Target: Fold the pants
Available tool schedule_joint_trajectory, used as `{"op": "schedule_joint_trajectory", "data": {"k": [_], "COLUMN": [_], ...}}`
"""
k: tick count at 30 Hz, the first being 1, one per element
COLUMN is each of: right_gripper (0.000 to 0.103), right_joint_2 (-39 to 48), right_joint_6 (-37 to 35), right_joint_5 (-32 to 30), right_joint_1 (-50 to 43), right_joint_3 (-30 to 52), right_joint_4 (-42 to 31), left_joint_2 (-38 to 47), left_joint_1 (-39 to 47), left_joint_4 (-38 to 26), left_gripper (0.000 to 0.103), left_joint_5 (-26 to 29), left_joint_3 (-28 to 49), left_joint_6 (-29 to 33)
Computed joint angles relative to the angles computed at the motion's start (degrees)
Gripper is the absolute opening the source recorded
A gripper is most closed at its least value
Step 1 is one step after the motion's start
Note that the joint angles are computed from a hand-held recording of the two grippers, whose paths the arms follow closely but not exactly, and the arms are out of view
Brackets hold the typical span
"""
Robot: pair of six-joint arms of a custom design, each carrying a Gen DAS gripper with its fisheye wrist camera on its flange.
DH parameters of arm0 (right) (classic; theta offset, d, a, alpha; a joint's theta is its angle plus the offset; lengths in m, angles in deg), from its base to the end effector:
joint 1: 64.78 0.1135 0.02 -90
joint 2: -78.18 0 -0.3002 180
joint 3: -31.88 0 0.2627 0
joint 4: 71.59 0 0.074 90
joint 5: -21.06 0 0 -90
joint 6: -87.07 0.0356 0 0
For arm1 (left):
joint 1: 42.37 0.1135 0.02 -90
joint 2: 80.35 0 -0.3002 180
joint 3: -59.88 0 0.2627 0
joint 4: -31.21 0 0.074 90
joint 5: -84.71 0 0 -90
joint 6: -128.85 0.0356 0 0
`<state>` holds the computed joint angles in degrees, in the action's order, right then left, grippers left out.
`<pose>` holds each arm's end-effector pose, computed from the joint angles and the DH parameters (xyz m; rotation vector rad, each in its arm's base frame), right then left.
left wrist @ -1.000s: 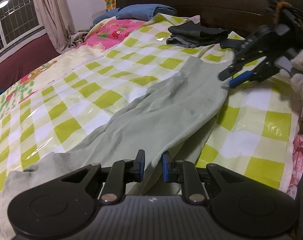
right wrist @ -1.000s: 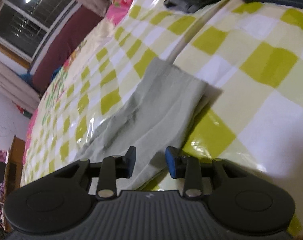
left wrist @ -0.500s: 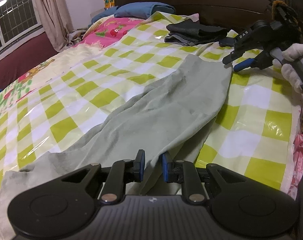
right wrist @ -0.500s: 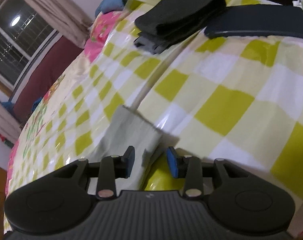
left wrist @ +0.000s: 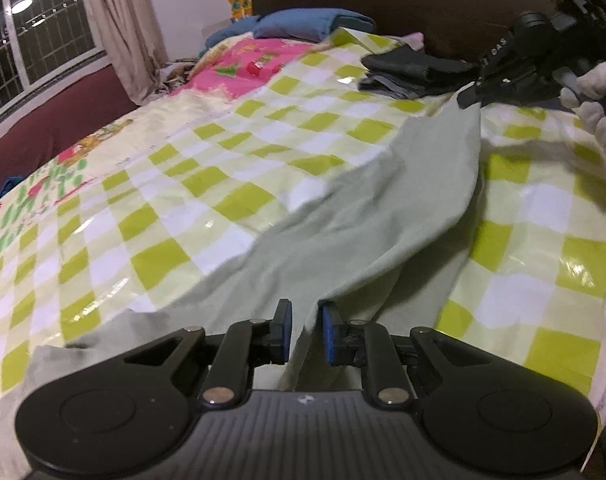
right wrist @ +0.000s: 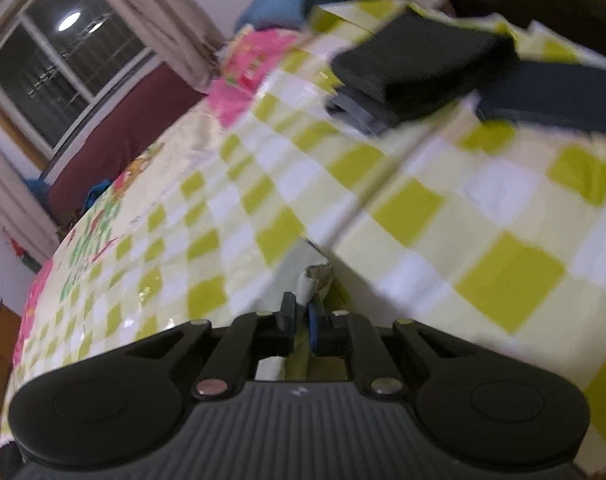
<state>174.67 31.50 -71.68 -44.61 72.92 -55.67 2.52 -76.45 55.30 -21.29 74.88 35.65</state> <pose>0.2692 0.1007 0.1257 0.2622 2.3067 0.5512 0.1379 -0.0814 0.0932 0.4782 2.2481 -0.0074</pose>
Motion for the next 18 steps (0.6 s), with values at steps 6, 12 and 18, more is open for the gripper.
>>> {"op": "schedule_joint_trajectory", "data": {"k": [6,12,18], "right_gripper": [0.008,0.008,0.008], "right_joint_2": [-0.9,-1.5,-1.0], "right_joint_6": [-4.0,-1.1,-0.5], "right_joint_5": [2.6,-2.7,-3.2], "right_joint_1": [0.7,-2.8,-3.1], "right_joint_3": [4.9,0.9,3.0], "right_joint_4": [-11.2,-9.3,-9.9], "left_joint_2": [-1.6,2.8,-1.9], "left_joint_1": [1.2,-1.0,2.1], "left_joint_4": [-0.4,3.0,-1.6], "left_gripper": [0.032,0.032,0.032], "left_joint_5": [1.1,0.9,1.5], "left_joint_3": [-0.4,-0.7,0.6], "left_joint_6": [-0.2,-1.0,1.5]}}
